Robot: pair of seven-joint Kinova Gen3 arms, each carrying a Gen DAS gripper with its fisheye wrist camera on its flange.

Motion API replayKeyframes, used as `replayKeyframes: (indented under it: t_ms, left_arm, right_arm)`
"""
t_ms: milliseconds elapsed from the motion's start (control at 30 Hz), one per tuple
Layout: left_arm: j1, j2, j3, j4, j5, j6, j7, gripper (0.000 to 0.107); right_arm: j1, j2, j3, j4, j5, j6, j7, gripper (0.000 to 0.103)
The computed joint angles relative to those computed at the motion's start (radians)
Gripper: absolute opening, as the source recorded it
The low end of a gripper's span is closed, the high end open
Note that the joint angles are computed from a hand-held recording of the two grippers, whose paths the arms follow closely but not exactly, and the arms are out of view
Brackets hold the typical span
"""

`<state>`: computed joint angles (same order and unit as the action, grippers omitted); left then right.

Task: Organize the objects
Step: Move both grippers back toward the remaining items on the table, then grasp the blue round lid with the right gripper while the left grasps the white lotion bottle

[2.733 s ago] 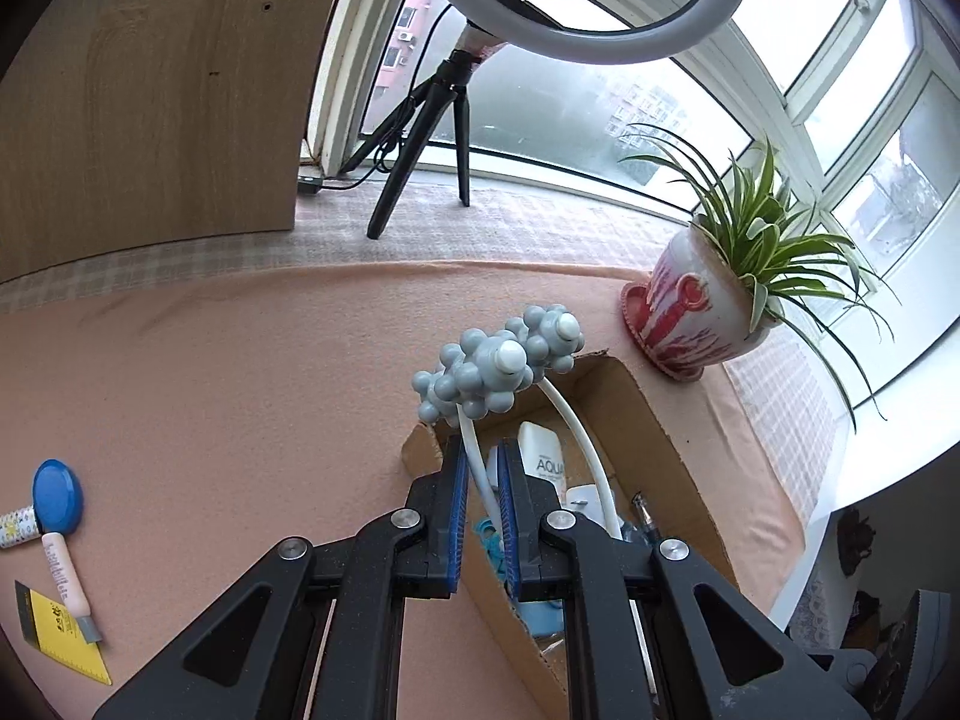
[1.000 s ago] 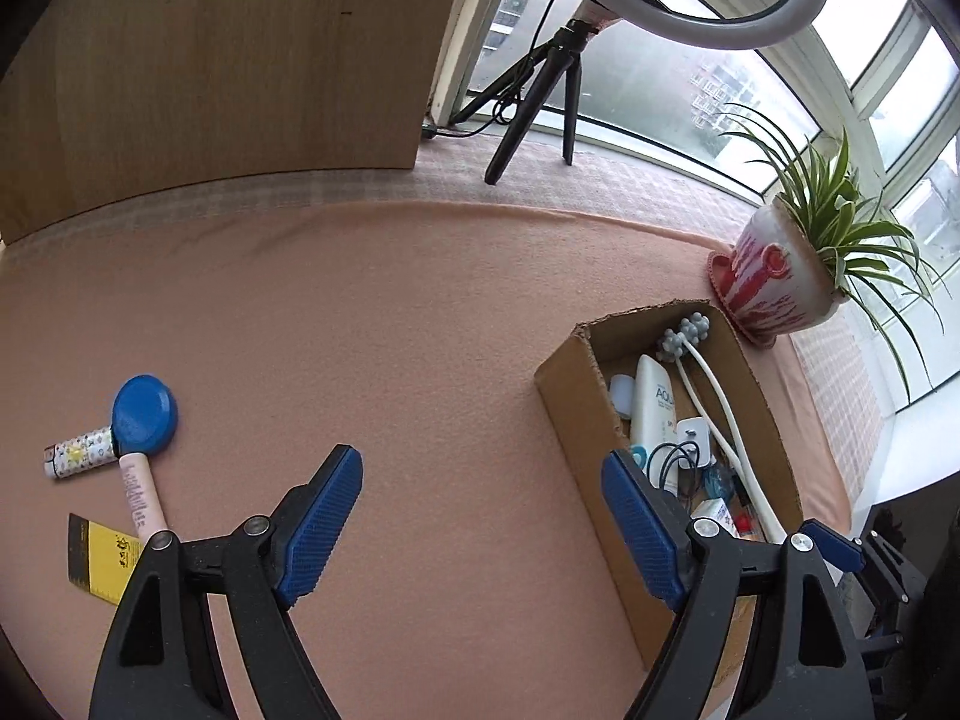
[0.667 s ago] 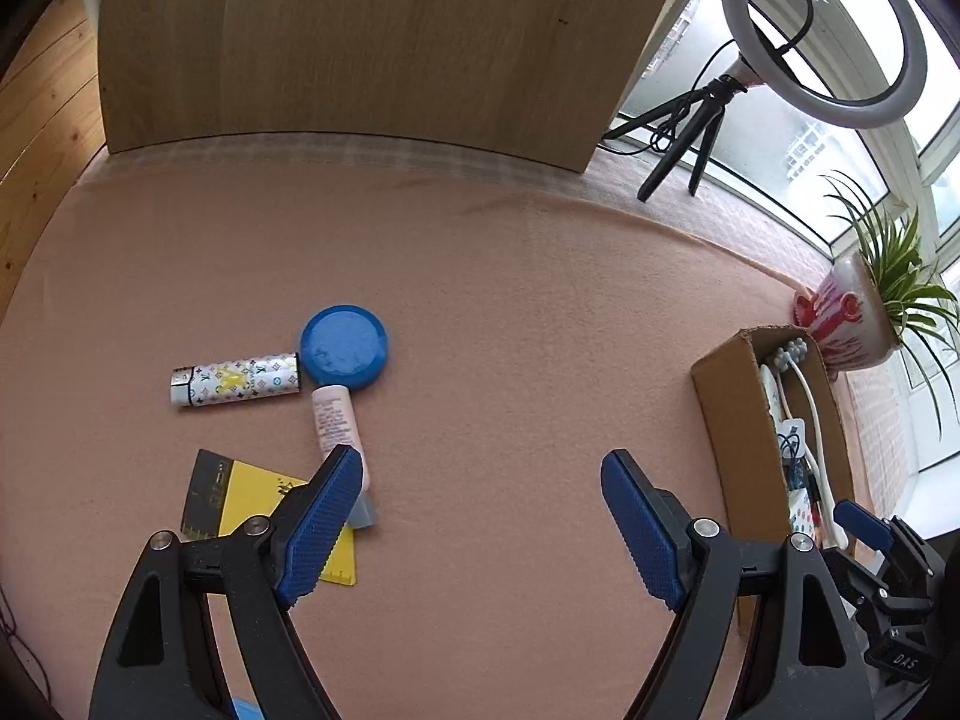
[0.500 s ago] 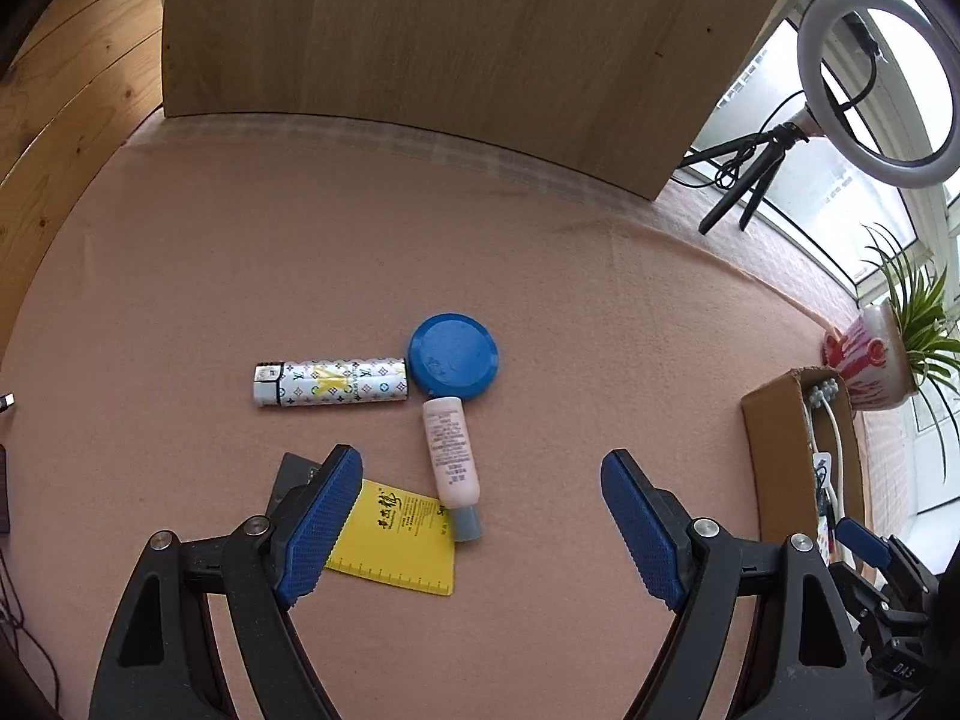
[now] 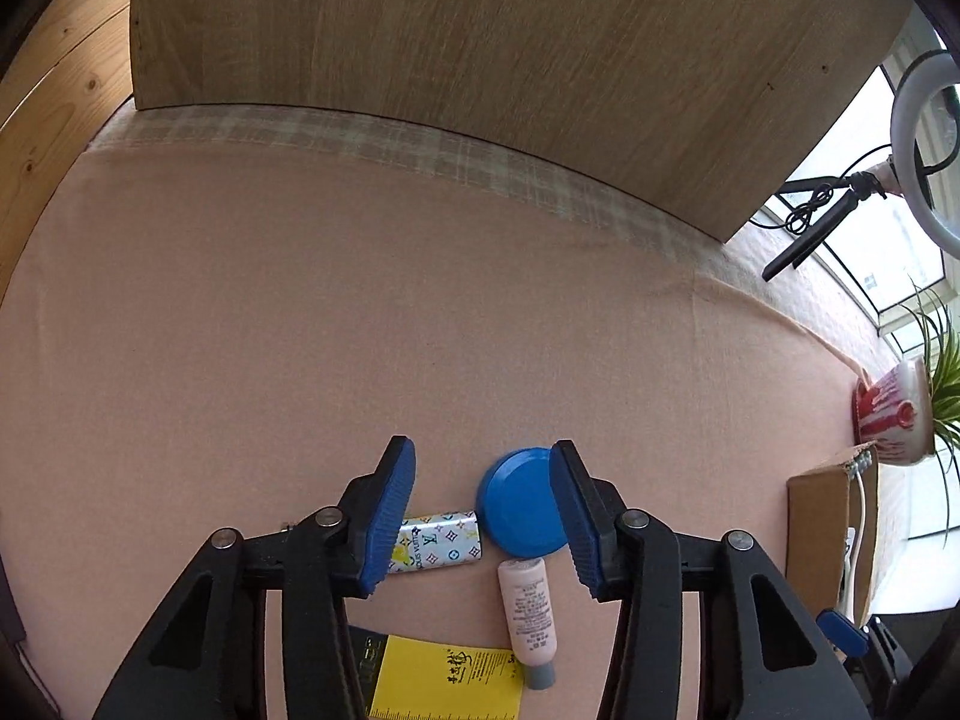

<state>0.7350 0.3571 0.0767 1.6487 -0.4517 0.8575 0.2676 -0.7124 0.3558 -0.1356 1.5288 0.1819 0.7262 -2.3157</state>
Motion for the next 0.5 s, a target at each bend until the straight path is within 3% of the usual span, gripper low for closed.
replayKeyframes:
  t_ms: [233, 400, 500]
  left_arm:
    - [-0.063, 0.035, -0.004, 0.021, 0.078, -0.13, -0.085, 0.036]
    - [0.003, 0.053, -0.03, 0.003, 0.062, -0.144, -0.062, 0.034]
    - [0.069, 0.06, -0.053, 0.001, 0.026, -0.157, 0.011, 0.032]
  right_arm:
    - [0.013, 0.007, 0.006, 0.002, -0.005, 0.017, -0.005, 0.068]
    - [0.032, 0.011, 0.002, 0.005, -0.019, 0.016, 0.014, 0.068]
    - [0.037, 0.018, 0.0, 0.0, -0.024, 0.013, 0.029, 0.068]
